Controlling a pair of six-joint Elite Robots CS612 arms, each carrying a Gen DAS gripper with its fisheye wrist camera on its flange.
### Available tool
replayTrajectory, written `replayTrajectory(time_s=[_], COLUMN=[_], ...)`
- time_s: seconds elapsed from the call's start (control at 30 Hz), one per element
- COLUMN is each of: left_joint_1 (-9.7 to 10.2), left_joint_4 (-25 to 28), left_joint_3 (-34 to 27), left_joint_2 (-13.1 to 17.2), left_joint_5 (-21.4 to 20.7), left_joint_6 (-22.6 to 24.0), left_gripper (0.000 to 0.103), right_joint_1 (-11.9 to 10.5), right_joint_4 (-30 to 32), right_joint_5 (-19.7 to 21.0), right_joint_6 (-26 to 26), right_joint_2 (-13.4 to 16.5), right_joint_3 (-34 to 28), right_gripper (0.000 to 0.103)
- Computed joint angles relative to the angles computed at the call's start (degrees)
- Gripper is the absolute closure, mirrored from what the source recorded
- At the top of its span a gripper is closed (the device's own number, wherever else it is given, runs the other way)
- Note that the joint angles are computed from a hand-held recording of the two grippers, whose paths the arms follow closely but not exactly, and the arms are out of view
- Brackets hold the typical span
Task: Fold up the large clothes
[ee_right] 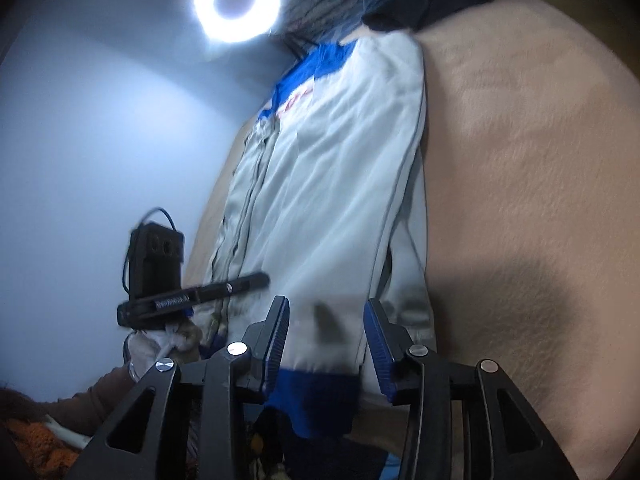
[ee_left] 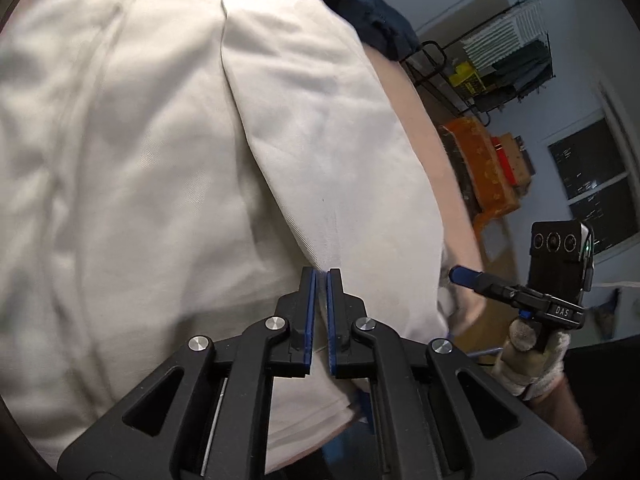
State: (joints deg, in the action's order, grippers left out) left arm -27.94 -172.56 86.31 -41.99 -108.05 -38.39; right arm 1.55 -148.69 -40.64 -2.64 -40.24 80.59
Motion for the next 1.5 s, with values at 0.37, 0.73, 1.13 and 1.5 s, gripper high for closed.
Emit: replayTrajectory(time_s=[0.37,0.73,1.13,1.5], left_joint_1=[-1.70,-2.75,-4.41,-8.44], left_joint_4=[0.46,6.40,1.33,8.35], left_joint_3=[1.77,0.10,2.54,-6.37], left_joint_2=[-1.74,-0.88,-3.04,0.29], left_joint_5=[1.89,2.46,4.78,8.92], left_joint_6=[10.20,13.68,14.77,11.20], left_gripper=[0.102,0.102,0.084,0.039], right_joint_1=[0.69,0.64,1.03,-0.19], right_joint_4=[11.98,-5.15,-1.00,-14.97], right_joint_5=[-1.08,-2.76,-11.30,-17.89], right_joint_6=[-5.40,-0.10,-3.78,13.64], right_joint_2=[0.67,-2.93,-3.30,0.46], right_joint_3=[-1.31,3.97,3.79,-0.50], right_gripper=[0.065,0.095,0.062,0.061])
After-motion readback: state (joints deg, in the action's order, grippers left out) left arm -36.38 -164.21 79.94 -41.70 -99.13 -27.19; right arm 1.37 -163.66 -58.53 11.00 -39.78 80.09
